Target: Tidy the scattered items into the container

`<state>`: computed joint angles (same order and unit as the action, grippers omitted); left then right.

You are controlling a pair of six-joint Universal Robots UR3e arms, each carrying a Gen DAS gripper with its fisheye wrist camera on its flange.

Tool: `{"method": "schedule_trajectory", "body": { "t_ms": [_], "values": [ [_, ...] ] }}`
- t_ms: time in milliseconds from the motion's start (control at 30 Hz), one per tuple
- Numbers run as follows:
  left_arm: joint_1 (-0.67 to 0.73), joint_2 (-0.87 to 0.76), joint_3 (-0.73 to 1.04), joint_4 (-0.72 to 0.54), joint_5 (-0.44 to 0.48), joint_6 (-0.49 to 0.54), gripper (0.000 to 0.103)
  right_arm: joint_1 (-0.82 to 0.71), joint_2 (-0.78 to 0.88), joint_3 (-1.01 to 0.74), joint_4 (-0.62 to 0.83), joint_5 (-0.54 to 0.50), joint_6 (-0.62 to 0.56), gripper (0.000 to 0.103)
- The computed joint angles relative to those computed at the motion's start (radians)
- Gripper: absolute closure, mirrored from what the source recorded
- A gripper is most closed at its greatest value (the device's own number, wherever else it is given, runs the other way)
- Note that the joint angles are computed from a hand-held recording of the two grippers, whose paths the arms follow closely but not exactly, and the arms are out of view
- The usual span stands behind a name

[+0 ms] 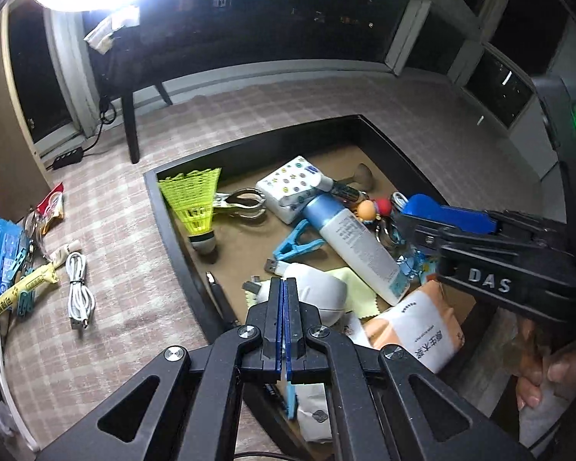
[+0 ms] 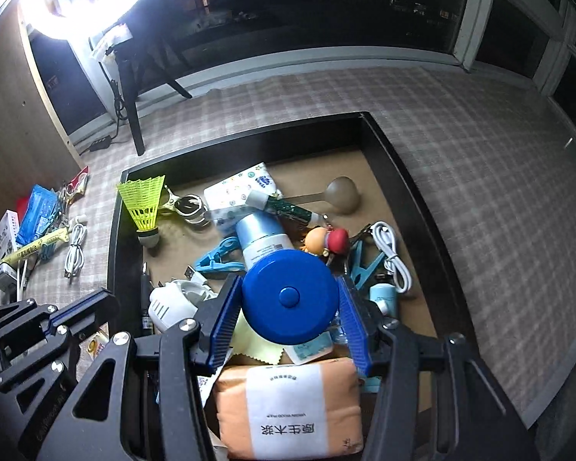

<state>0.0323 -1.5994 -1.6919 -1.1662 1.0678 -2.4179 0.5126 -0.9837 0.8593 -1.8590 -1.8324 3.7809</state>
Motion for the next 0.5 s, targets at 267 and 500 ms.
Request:
{"method": "schedule_trajectory", "body": {
  "t_ms": [267, 500],
  "values": [
    [0.113, -0.028, 0.129, -0.190, -0.098, 0.116, 0.103, -0.003, -0.006, 0.015, -0.020, 0.003, 0.007, 0.054],
    [0.093, -0.013, 0.144, -0.222, -0.112, 0.139, 0.103, -0.001, -0.033, 0.071, -0.069, 0.004, 0.009, 0.054]
  ]
}}
